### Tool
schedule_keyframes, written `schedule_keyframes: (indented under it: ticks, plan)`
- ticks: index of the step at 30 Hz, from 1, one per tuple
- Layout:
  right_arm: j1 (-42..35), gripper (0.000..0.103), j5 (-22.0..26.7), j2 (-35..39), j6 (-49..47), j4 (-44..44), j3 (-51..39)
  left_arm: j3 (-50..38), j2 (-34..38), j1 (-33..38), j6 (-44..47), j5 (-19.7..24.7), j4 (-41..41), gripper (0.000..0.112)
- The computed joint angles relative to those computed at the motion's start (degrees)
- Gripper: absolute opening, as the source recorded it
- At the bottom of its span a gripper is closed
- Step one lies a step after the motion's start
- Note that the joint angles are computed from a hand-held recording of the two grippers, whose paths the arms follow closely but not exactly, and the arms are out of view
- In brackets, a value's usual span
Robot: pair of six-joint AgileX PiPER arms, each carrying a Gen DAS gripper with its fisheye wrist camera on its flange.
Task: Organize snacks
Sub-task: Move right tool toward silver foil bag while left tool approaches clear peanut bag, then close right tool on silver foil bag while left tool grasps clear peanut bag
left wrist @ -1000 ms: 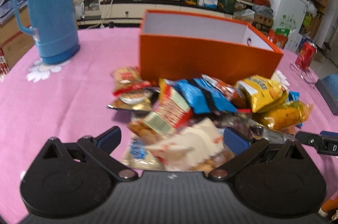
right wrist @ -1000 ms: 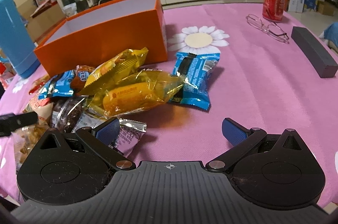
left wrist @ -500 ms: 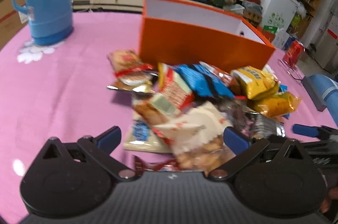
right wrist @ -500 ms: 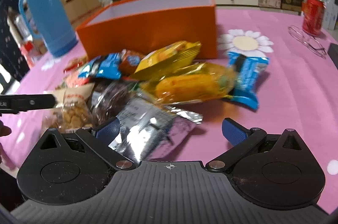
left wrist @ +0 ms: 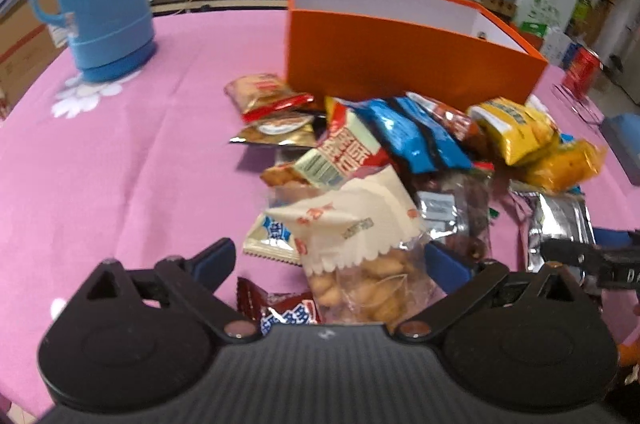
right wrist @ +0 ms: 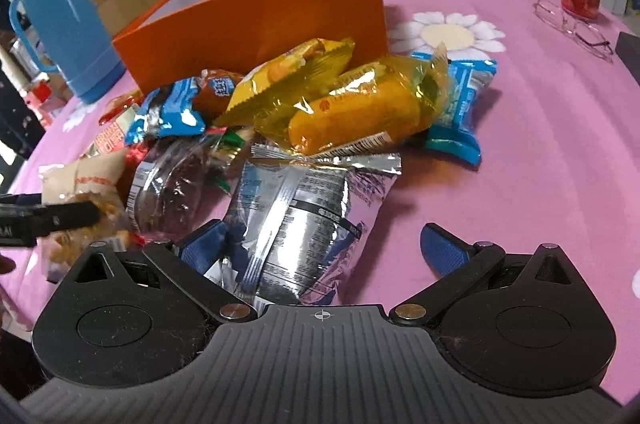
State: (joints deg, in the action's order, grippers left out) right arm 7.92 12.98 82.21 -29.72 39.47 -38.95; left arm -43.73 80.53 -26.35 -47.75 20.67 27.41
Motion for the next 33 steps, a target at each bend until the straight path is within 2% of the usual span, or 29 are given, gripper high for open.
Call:
schedule_keyframes:
  ticks: [2,4,6,9,11,13,19,22,24,28,30,33]
  plan:
    - [1.3,0.093,-0.4,0.2,4.8,-4.9,-0.3,0.7,-1.9,-0.3,-0.3,0.2,-0.5,0.102]
    - [2.0,0.093,-0.6,0.5,6.2,-6.5,-0.8,1.8,-4.7,-2.1,-3.0,-0.1,2.6,0.102]
    - [2.1,0.093,-0.3,-0.3,5.9,-6.6,-0.7,2.2,-5.8,-5.6,-10.0,1.0,9.7,0.102]
    - [2.5,0.093,-0.9,-0.9,8.6,-8.9,-0.2,1.0,-2.9,-9.9,-19.8,4.6,18.9,0.102]
    - [2.5,0.093,-0.8,-0.8,6.7,-7.0,0.3,-0.1,-1.0,-11.0,-19.2,5.7,18.6,0.102]
    - [2.4,0.094,-0.5,-0.3,5.4,-6.2,0.5,0.6,-0.9,-11.2,-19.3,3.7,18.8,0.101]
    - [1.2,0.094,-0.9,-0.7,-5.7,3.9,2.0,3.0,-1.3,-11.6,-22.9,-1.2,23.9,0.084]
    - [1.5,0.094,-0.6,-0.6,-3.4,0.1,1.7,2.7,-0.8,-11.2,-23.1,-0.9,25.8,0.074]
    - [1.3,0.093,0.1,-0.8,-1.5,-2.1,1.5,0.7,1.8,-11.0,-22.1,3.1,26.2,0.078]
    - [0.1,0.093,1.1,-1.4,-3.6,0.3,1.7,1.4,0.3,-6.1,-9.1,-1.9,12.2,0.076]
    - [0.1,0.093,1.0,-1.8,-5.3,2.0,1.9,1.5,0.6,-6.9,-9.0,-2.5,12.4,0.082]
    - [1.0,0.093,0.2,-1.9,-4.5,1.0,2.0,-0.4,3.5,-10.7,-16.0,1.7,20.5,0.083]
